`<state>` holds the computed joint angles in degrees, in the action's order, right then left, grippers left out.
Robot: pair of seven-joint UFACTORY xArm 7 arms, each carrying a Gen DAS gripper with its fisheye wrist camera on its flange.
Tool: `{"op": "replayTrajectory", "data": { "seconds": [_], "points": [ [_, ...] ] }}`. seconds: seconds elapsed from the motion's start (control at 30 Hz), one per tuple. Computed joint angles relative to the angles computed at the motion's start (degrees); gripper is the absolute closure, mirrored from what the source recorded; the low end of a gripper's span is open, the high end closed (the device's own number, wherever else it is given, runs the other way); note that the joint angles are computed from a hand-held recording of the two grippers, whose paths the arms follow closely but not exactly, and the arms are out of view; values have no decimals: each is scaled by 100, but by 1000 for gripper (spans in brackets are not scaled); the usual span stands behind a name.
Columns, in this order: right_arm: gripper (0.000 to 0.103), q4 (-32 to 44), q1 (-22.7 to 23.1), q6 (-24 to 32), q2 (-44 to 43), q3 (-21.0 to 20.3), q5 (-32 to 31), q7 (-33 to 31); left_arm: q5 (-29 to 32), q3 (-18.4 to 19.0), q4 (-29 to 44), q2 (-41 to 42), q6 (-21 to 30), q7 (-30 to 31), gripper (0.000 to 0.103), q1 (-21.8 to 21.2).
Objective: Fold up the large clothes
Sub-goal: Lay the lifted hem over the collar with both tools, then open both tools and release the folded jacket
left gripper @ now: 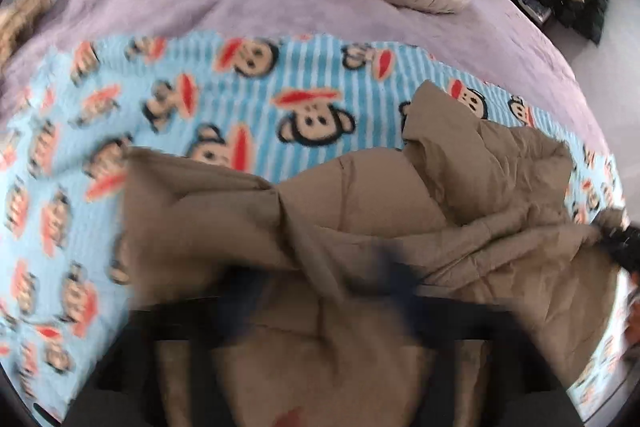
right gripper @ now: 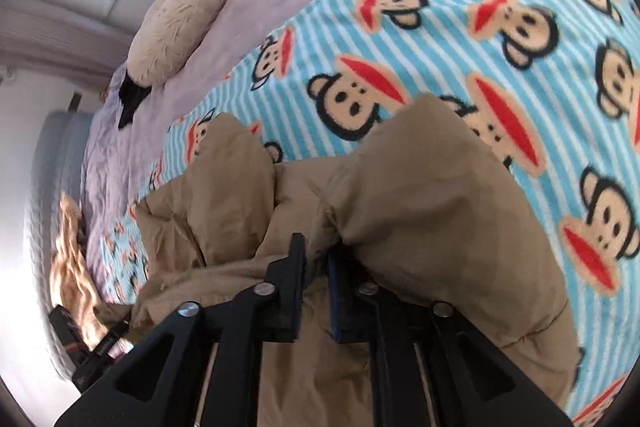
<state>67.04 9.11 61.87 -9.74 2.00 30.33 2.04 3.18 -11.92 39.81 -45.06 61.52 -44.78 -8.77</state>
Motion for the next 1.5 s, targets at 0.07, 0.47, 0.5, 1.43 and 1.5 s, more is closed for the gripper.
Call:
{"op": "replayTrajectory", "data": {
  "seconds": [0.07, 0.47, 0.5, 1.43, 1.5],
  "points": [
    [37, 111, 15, 106, -103, -2, -126, -211, 250, -119, 94, -261, 128, 21, 0, 50],
    [92, -210, 385, -258, -116, 352, -897, -841, 667, -543, 149, 1286, -864, 62, 52, 32],
    [95, -270, 378, -503, 20, 385, -1050, -758, 693, -451, 27, 1385, -1122, -81, 52, 47],
    [103, -562, -88, -1491, 500, 214, -1903, 108, 1645, -46, -629, 1426, -1339, -938, 39, 815],
    [103, -420, -85, -1276, 489, 207, -1986, 239, 1474, 87, -500, 1311, -961, -811, 38, 717]
  ]
}}
